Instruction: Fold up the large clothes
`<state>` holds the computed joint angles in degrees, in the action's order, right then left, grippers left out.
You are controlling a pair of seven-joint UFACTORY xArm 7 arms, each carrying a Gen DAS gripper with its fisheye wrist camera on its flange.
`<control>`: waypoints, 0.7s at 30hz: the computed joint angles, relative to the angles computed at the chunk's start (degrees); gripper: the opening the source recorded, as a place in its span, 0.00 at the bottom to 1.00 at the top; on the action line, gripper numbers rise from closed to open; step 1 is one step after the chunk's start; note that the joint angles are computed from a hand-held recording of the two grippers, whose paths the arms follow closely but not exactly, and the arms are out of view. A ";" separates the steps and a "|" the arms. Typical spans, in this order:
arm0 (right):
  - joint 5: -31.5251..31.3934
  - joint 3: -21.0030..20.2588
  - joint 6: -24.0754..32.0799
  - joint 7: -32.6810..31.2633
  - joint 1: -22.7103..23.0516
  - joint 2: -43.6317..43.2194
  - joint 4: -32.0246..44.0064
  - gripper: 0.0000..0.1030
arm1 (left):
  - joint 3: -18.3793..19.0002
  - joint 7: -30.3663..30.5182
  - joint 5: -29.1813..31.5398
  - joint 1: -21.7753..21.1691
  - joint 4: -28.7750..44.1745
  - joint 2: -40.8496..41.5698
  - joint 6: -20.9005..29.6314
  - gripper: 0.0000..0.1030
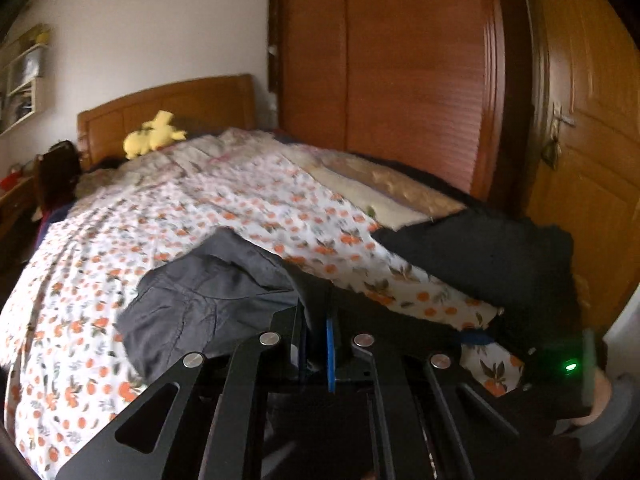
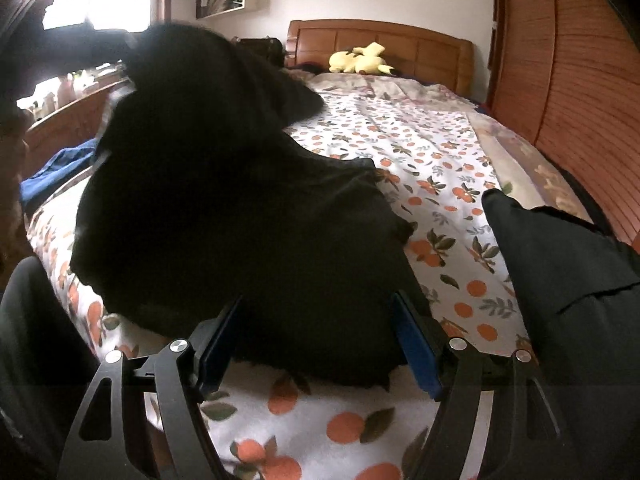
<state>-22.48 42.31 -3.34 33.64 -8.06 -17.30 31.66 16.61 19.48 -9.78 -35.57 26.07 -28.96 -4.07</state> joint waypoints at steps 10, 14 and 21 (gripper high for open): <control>1.70 -1.87 -0.42 -0.48 1.91 -1.40 -0.59 0.68 | -0.36 0.26 2.71 3.01 -2.81 -2.52 -1.66 0.59; 2.58 -3.31 0.11 -0.62 3.72 -2.08 0.65 0.68 | 1.43 1.16 3.28 4.34 -4.32 -6.84 -0.52 0.67; 2.64 -2.27 -0.47 -0.01 2.91 -1.77 4.67 0.68 | 7.50 5.54 2.81 6.24 -6.36 -10.35 -0.23 0.83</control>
